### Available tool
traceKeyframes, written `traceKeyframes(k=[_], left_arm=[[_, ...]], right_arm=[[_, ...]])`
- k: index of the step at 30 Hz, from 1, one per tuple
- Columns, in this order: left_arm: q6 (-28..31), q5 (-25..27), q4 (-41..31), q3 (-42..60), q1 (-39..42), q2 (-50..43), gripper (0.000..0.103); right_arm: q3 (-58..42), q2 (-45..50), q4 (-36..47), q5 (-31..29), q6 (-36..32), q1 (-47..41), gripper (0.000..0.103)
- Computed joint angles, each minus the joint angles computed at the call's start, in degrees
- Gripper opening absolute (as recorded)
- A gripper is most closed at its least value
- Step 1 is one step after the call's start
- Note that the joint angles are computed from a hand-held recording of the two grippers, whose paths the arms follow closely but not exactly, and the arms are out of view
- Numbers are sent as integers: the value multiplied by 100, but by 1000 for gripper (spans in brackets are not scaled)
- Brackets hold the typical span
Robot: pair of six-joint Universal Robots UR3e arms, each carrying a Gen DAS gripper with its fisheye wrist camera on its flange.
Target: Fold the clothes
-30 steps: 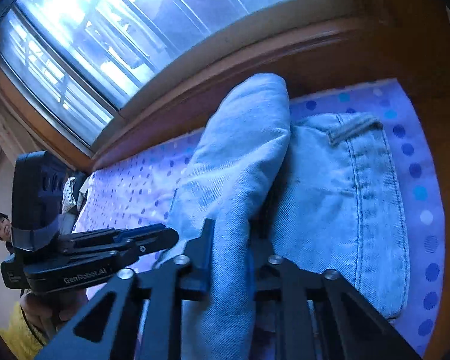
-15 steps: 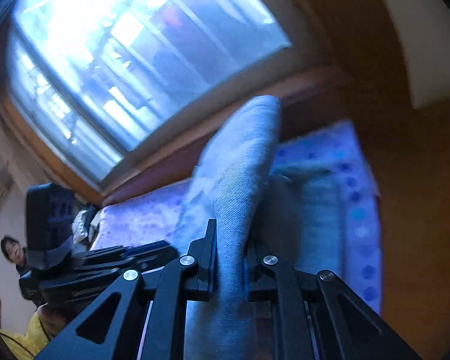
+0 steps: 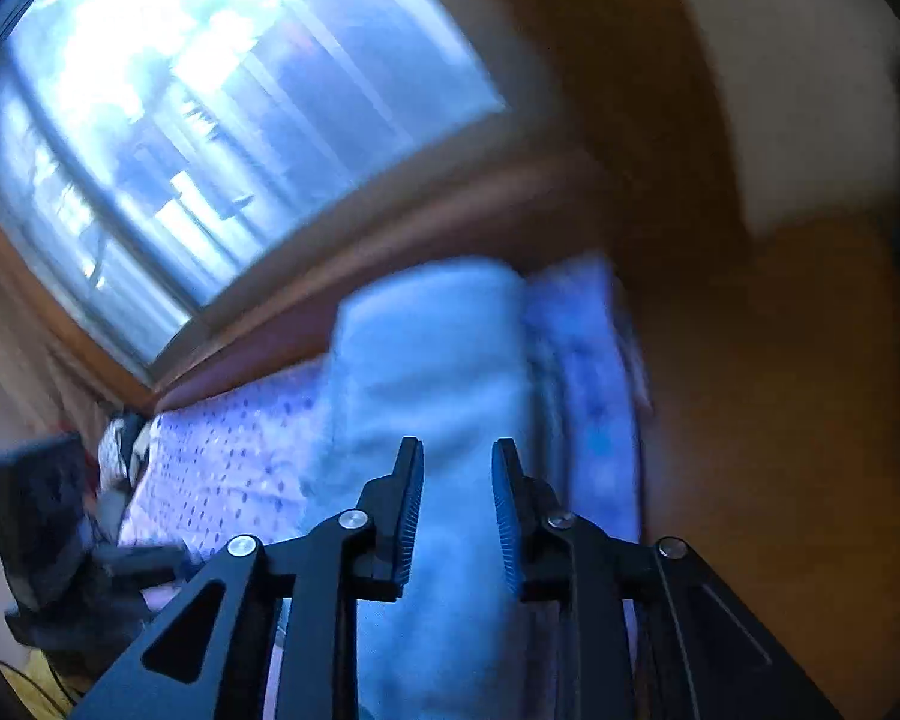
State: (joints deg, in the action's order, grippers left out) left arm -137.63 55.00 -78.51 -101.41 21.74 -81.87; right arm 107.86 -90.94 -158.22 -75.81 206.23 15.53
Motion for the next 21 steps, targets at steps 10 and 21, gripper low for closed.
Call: traceKeyframes(k=[10,21], left_arm=[[-401,61,658,-705,-107,-151,24],[-822,-64,722,862,-167,-1033,24]], right_arm=[[-4310,3345,2045,-321,-763,465,34],[-1978,1021,2050,-697,-355,920,34]])
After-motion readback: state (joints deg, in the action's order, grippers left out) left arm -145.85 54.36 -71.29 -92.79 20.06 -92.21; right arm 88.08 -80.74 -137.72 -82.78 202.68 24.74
